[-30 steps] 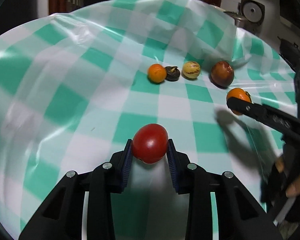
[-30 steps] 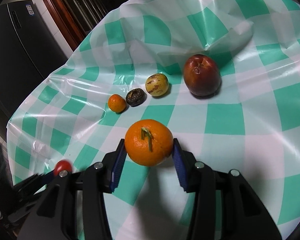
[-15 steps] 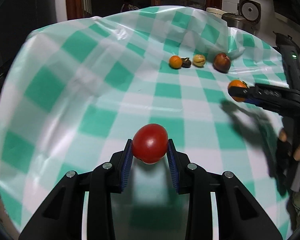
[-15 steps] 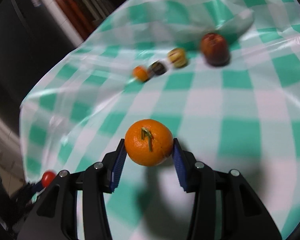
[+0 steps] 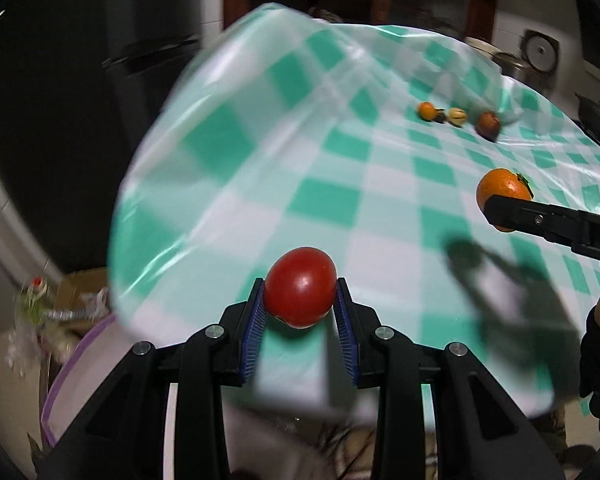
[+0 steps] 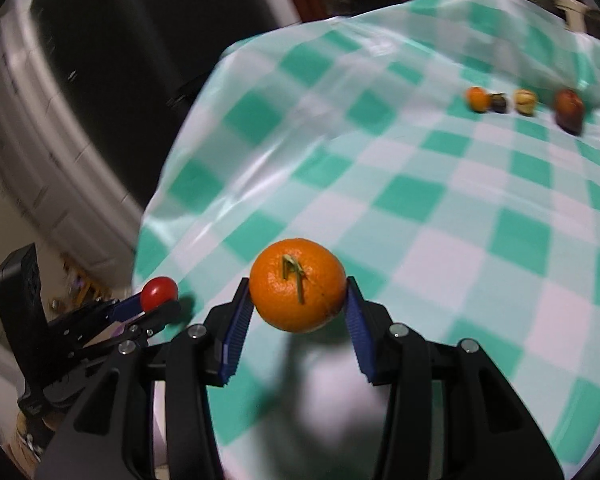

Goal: Organize fruits
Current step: 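Carry the tomato and mandarin in both tools over the white box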

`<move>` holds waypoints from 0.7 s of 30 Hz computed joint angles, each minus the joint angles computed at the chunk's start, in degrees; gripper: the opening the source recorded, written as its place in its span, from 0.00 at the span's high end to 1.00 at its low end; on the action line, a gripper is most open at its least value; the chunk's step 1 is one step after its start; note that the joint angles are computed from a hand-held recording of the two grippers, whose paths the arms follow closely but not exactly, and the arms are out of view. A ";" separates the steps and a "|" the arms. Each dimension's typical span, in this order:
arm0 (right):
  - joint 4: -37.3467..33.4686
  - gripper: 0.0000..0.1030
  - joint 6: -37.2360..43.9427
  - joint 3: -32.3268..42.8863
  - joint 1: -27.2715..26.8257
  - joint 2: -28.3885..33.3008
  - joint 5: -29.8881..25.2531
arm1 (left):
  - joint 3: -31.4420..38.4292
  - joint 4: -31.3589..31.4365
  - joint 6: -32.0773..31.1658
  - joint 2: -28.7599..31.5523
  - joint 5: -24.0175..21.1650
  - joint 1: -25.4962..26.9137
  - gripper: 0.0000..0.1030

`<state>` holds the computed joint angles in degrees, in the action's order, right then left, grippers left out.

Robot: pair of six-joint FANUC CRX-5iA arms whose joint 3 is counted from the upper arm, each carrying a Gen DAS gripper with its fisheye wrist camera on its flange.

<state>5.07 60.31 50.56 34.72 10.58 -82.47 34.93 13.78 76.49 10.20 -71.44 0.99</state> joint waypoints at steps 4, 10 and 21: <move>1.06 0.55 2.07 2.58 4.30 1.88 -1.84 | -8.05 0.54 -1.10 -5.97 2.60 3.89 0.68; -1.10 0.55 8.32 7.06 9.65 4.63 -4.40 | -15.01 2.17 -0.47 -11.63 3.38 11.14 0.69; -9.75 0.55 21.10 19.19 16.97 15.16 -17.12 | -15.71 -10.26 -0.17 -11.06 -4.60 16.15 0.68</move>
<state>-4.69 81.41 69.75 51.69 25.74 -99.59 19.22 3.52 76.33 -0.87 -76.04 17.14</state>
